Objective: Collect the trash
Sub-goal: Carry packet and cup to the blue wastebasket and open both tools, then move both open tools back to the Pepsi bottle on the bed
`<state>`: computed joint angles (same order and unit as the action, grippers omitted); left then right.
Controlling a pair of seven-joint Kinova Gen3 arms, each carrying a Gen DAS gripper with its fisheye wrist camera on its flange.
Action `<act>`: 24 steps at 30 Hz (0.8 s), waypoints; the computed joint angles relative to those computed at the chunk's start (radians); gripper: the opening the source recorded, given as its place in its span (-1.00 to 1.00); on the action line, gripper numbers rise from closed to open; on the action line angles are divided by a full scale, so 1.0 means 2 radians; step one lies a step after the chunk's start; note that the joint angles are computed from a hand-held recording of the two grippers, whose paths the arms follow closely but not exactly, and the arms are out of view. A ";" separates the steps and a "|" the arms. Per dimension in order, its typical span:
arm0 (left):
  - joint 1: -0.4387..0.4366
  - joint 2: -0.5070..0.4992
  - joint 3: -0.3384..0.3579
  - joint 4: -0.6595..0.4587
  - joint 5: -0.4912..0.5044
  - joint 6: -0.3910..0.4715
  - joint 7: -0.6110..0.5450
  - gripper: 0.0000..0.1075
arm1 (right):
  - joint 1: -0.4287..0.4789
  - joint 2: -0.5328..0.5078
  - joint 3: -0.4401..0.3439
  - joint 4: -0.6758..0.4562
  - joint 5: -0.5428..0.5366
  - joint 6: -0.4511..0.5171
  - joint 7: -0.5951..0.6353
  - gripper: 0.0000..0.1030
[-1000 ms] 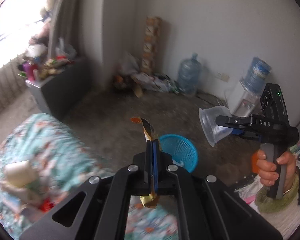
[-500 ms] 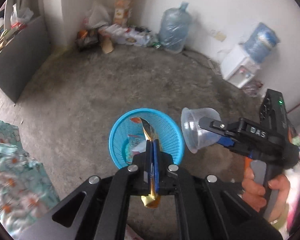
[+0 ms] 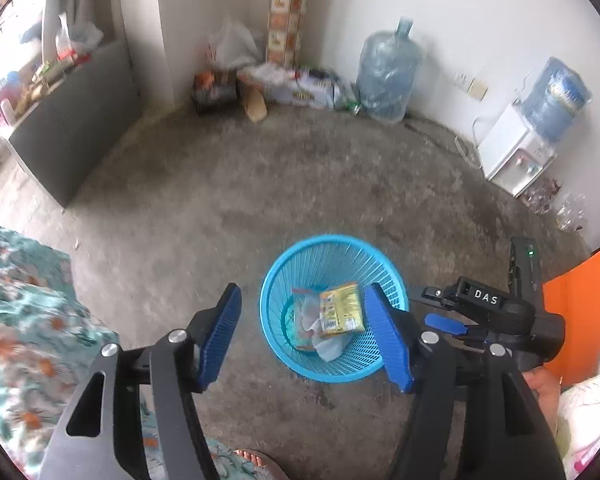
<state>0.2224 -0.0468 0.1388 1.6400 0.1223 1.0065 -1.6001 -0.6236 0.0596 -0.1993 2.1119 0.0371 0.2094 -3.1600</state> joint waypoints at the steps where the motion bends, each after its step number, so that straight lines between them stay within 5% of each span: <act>1: -0.011 -0.013 0.003 -0.002 0.009 0.007 -0.011 0.17 | -0.020 -0.002 0.018 -0.009 0.020 0.009 -0.014 0.56; 3: -0.054 -0.039 0.019 -0.006 0.038 0.025 -0.048 0.17 | -0.040 -0.013 0.025 -0.036 0.061 0.047 -0.035 0.56; 6: -0.101 -0.095 0.012 -0.011 0.082 0.068 -0.109 0.22 | -0.031 -0.026 -0.016 -0.083 0.122 0.108 -0.057 0.56; 12: -0.105 -0.233 -0.111 -0.034 0.091 0.166 -0.230 0.49 | -0.055 -0.022 -0.100 -0.194 0.220 0.222 -0.028 0.64; 15: -0.112 -0.298 -0.176 -0.051 0.063 0.204 -0.255 0.55 | -0.037 0.005 -0.170 -0.253 0.235 0.252 0.033 0.64; 20: -0.101 -0.385 -0.266 -0.089 -0.033 0.242 -0.206 0.63 | -0.012 0.083 -0.286 -0.348 0.241 0.266 0.135 0.64; 24: -0.095 -0.440 -0.320 -0.102 -0.111 0.264 -0.157 0.65 | -0.062 0.147 -0.316 -0.432 0.239 0.299 0.206 0.64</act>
